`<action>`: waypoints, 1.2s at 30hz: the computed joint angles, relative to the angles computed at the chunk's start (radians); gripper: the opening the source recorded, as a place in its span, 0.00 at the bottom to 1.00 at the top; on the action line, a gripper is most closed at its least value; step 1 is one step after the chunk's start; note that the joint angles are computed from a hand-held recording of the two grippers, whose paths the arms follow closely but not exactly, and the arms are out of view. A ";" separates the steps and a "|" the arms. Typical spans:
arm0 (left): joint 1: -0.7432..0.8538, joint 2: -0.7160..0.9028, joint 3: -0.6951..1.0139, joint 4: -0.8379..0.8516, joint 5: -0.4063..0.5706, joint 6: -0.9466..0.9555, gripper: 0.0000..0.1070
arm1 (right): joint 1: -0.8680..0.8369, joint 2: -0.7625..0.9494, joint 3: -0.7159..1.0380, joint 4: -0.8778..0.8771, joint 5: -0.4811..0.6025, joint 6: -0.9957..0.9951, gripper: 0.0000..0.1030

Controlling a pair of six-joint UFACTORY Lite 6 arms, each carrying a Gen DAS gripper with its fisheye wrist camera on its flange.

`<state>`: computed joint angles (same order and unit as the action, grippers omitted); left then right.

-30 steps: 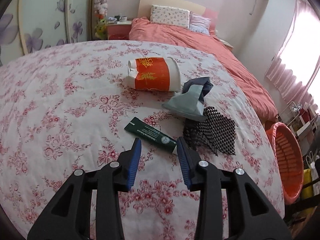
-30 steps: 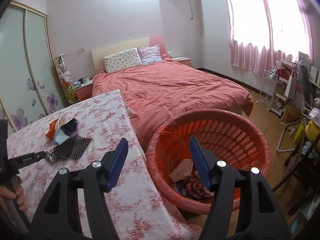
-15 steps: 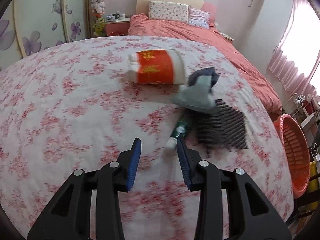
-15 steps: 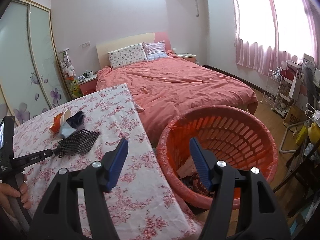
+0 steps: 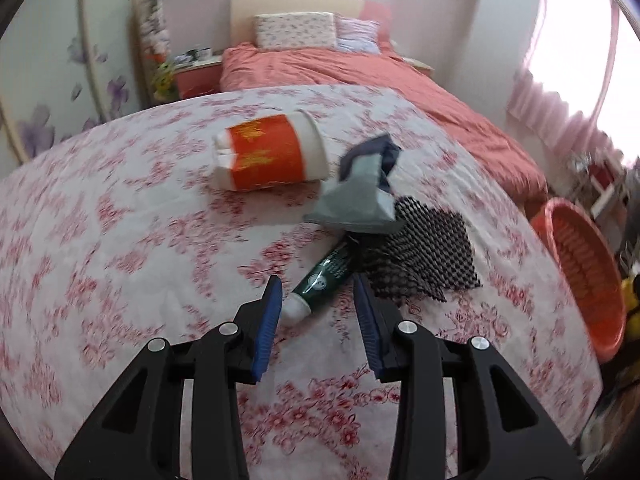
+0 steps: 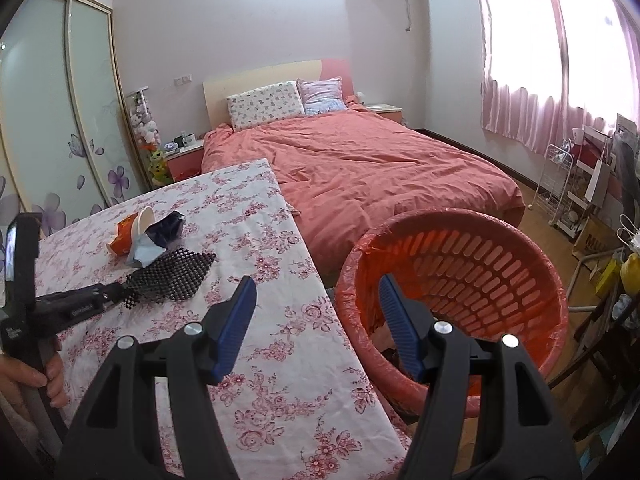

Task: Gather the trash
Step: 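Grasp the green tube with the left tool and lift it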

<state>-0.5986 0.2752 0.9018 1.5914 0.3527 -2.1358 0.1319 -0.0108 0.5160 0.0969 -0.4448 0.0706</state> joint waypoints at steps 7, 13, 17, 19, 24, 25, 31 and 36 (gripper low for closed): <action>-0.009 0.051 0.037 0.049 -0.056 -0.013 0.22 | -0.007 0.027 0.010 -0.025 -0.001 0.024 0.61; 0.008 0.085 0.087 -0.021 -0.058 0.015 0.22 | 0.003 0.040 0.012 -0.020 -0.005 0.020 0.61; -0.008 0.096 0.097 -0.043 -0.026 0.029 0.19 | 0.007 0.036 0.009 -0.014 -0.006 0.016 0.61; -0.006 0.075 0.069 -0.006 -0.035 -0.016 0.19 | 0.008 0.037 0.009 -0.011 -0.007 0.013 0.61; -0.004 0.022 -0.006 0.075 -0.028 -0.101 0.19 | 0.015 0.033 0.011 -0.006 -0.003 0.011 0.62; -0.002 0.016 -0.014 0.084 -0.029 -0.112 0.19 | 0.018 0.034 0.013 -0.001 -0.003 0.007 0.62; 0.011 0.040 0.021 0.071 -0.039 -0.102 0.19 | 0.026 0.032 0.016 0.015 0.005 -0.009 0.62; -0.005 0.086 0.079 0.014 -0.024 -0.029 0.19 | 0.027 0.033 0.015 0.013 0.003 -0.006 0.62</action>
<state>-0.6035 0.3616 0.9810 1.6053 0.3288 -2.1647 0.1594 0.0219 0.5308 0.1100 -0.4420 0.0643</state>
